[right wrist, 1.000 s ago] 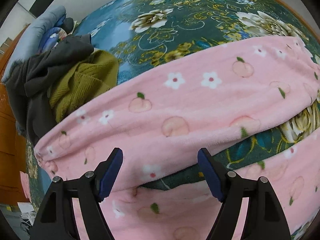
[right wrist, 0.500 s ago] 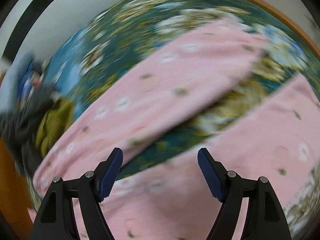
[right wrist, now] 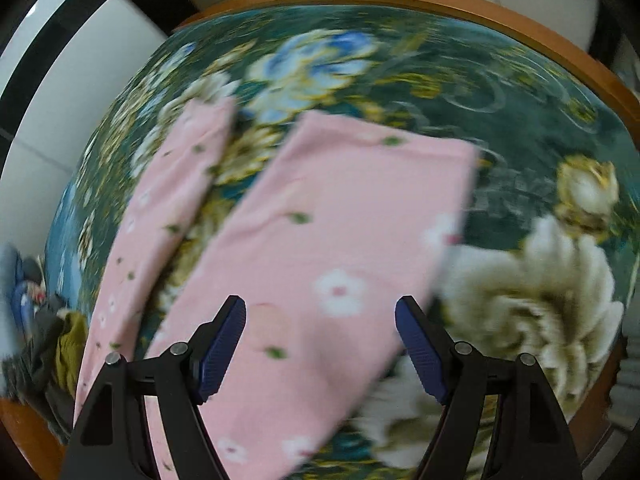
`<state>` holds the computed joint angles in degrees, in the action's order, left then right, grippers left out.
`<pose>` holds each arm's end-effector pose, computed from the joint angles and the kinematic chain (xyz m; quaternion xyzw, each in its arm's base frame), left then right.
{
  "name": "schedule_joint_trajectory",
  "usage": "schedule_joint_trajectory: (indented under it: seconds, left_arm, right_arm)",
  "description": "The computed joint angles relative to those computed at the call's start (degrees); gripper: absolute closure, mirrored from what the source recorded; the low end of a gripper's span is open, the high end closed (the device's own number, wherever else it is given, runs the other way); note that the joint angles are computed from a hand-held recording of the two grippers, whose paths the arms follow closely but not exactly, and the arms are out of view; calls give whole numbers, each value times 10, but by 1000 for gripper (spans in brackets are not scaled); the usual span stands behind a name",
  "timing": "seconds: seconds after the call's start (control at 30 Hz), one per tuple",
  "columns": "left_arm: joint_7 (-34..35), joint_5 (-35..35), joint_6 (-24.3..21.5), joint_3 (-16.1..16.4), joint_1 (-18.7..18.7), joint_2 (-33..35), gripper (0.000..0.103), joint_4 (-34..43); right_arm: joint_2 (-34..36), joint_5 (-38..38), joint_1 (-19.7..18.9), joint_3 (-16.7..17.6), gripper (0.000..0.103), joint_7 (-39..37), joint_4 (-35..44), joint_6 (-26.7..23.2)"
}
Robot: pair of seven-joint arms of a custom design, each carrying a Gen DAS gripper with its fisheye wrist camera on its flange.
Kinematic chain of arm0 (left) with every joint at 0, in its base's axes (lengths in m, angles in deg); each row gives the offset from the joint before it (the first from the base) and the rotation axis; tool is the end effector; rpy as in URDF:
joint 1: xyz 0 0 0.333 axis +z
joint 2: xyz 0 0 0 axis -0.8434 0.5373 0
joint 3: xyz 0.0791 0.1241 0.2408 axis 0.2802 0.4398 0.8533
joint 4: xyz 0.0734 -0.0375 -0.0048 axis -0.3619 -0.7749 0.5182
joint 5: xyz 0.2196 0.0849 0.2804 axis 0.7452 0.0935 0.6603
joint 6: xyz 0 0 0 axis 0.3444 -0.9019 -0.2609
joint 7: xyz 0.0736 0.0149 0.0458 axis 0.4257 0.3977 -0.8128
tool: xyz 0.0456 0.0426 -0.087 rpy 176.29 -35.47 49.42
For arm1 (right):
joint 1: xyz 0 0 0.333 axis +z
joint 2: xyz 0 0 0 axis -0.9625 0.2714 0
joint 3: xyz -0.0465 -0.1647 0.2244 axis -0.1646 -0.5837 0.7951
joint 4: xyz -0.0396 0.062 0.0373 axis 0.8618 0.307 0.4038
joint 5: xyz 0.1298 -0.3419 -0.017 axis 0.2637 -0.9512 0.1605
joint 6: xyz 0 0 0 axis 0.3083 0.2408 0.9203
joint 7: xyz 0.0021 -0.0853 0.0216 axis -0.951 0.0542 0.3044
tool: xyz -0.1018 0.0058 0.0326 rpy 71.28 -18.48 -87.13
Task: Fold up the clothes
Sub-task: 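Grasp the end of the folded pink garment with the left gripper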
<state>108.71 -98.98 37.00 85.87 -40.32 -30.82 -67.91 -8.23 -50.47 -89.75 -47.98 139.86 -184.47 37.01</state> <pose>0.5418 0.1565 0.5316 0.8815 -0.3645 0.2788 0.1113 0.3056 -0.1409 0.6156 -0.1357 0.9695 -0.1053 0.1747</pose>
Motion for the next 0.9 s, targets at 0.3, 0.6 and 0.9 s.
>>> schedule_joint_trajectory:
  seconds: [0.3,0.6,0.9]
  left_arm:
    - [-3,22,7,-5,-21,-28,88,-18]
    - [-10,22,4,2,-18,-33,88,-23]
    - [-12,14,6,4,-18,-36,88,-25]
  right_arm:
    - [-91,28,-38,-34,25,10,-93,3]
    - [-120,65,-73,-40,42,41,-162,121]
    - [-117,87,-108,-49,97,76,-176,158]
